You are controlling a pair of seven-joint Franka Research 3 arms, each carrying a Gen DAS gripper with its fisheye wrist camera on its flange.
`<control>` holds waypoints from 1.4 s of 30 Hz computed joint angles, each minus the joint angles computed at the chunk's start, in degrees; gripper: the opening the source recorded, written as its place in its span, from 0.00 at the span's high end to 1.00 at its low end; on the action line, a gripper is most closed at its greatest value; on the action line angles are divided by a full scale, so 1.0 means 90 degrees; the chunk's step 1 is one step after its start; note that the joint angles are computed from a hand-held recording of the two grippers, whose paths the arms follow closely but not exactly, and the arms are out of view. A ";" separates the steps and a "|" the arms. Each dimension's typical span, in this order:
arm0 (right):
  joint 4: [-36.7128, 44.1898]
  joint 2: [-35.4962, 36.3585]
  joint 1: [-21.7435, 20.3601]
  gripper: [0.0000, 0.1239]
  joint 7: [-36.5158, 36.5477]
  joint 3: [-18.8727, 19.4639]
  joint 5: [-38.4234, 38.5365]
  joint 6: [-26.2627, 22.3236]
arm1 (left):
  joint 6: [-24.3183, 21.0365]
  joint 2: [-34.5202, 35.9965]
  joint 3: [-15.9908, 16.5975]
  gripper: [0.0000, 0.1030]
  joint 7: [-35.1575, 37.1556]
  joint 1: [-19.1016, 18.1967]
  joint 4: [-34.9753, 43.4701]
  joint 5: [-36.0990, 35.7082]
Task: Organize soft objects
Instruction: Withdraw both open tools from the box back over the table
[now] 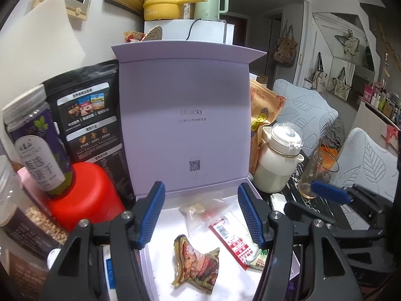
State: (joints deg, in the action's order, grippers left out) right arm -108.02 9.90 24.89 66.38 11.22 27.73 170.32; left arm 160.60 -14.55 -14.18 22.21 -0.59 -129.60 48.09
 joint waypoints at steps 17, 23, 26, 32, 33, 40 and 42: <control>-0.1302 -0.1528 0.0223 0.37 0.0486 -0.0132 -0.0515 0.0757 | -0.0580 -0.1469 -0.0381 0.42 0.0066 -0.0092 -0.0521 -0.0182; -0.1900 -0.2135 0.0190 0.36 0.0896 -0.0057 -0.0845 0.1058 | -0.0854 -0.1949 -0.0556 0.41 0.0163 -0.0121 -0.0725 -0.0295; -0.2167 -0.2424 0.0194 0.35 0.1069 -0.0042 -0.0964 0.1128 | -0.0906 -0.2240 -0.0646 0.23 0.0116 -0.0112 -0.0890 -0.0294; -0.2621 -0.2923 -0.0267 0.32 0.1736 0.0389 -0.1473 0.1172 | -0.1019 -0.2732 -0.0687 0.14 0.0206 -0.0259 -0.1187 -0.0437; -0.2692 -0.3009 -0.0367 0.31 0.1868 0.0484 -0.1563 0.1156 | -0.1019 -0.2791 -0.0697 0.11 0.0223 -0.0269 -0.1226 -0.0467; -0.3220 -0.3606 -0.0721 0.22 0.2510 0.0875 -0.1972 0.1121 | -0.1038 -0.3302 -0.0758 0.03 0.0385 -0.0420 -0.1617 -0.0671; -0.3370 -0.3778 -0.0865 0.22 0.2705 0.1028 -0.2077 0.1101 | -0.1047 -0.3376 -0.0720 0.03 0.0507 -0.0527 -0.1711 -0.0800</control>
